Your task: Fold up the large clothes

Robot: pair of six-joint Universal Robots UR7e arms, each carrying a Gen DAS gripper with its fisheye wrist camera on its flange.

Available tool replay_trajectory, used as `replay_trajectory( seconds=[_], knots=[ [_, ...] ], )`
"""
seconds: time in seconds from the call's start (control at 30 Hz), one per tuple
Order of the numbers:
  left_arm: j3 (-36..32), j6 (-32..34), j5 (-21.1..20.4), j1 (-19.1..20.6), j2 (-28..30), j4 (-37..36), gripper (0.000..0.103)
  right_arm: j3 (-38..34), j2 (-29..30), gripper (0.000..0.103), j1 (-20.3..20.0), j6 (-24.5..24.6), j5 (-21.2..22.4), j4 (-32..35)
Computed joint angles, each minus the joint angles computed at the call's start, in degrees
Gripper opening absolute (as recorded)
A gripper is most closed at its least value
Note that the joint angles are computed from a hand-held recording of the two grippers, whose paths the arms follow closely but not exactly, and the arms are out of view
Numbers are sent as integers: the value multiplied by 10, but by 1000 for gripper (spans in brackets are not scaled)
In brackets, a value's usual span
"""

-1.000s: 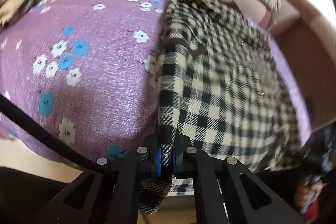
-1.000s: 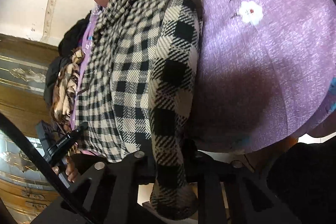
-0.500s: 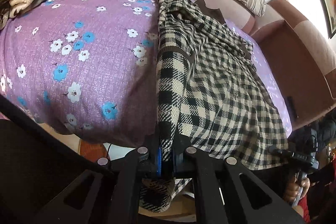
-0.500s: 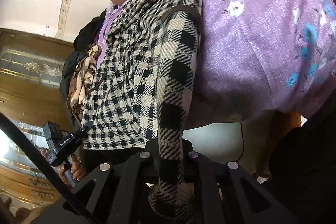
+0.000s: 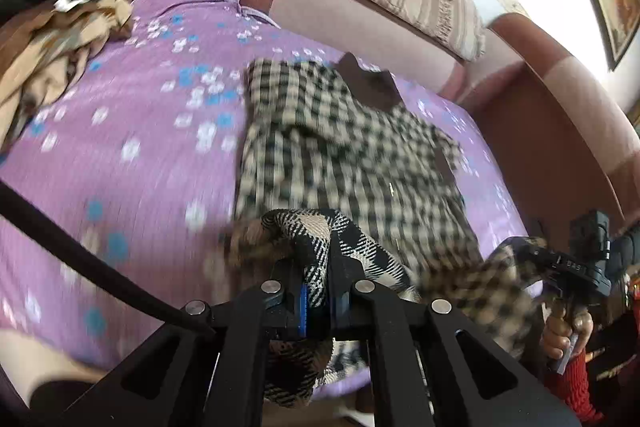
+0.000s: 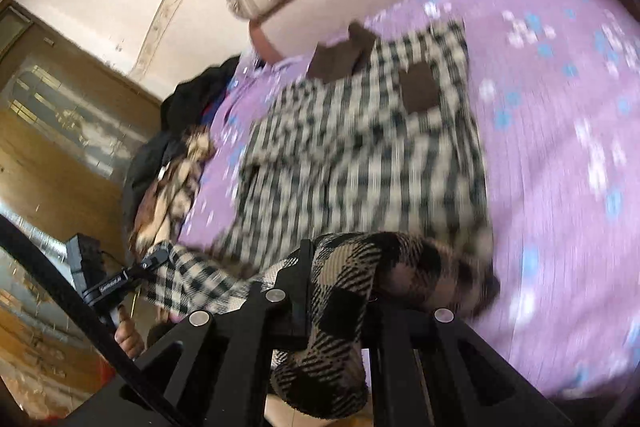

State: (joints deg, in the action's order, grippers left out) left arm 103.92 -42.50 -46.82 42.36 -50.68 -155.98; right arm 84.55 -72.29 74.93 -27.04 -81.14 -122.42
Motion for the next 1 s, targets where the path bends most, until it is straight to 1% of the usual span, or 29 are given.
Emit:
replay_trajectory(
  seconds=[0.07, 0.13, 0.2, 0.27, 0.37, 0.47, 0.53, 0.67, 0.77, 0.83, 0.9, 0.93, 0.97, 1.0],
  knots=[
    [-56, 20, 0, 25, 27, 17, 6, -44, 42, 8, 15, 18, -15, -25],
    [-111, 36, 19, 46, 56, 35, 6, -85, 78, 8, 23, 30, -24, -40],
    [-150, 44, 33, 63, 79, 43, 6, -135, 118, 8, 28, 45, -37, -52],
    [-185, 51, 35, 83, 98, 44, 6, -180, 155, 8, 31, 62, -52, -58],
    [-238, 61, 23, 110, 126, 53, 6, -257, 210, 8, 29, 83, -79, -37],
    [-288, 85, 21, 124, 155, 69, 6, -325, 254, 8, 23, 95, -95, -1],
    [-313, 116, 21, 128, 171, 63, 7, -355, 271, 8, 18, 98, -89, 16],
    [-363, 171, 3, 138, 199, 44, 7, -433, 311, 8, 7, 125, -45, 62],
    [-389, 181, -16, 149, 212, 32, 7, -507, 350, 9, 3, 139, -17, 101],
    [-400, 176, -39, 159, 217, 20, 7, -557, 377, 9, 2, 146, -12, 127],
    [-403, 170, -65, 169, 219, 4, 7, -611, 408, 12, 1, 154, -8, 154],
    [-402, 164, -80, 174, 218, -5, 7, -628, 418, 16, 0, 159, -5, 161],
    [-402, 153, -103, 181, 217, -16, 7, -652, 433, 28, -2, 166, -1, 170],
    [-399, 143, -124, 187, 215, -29, 7, -661, 440, 39, -3, 172, 1, 169]
  ],
)
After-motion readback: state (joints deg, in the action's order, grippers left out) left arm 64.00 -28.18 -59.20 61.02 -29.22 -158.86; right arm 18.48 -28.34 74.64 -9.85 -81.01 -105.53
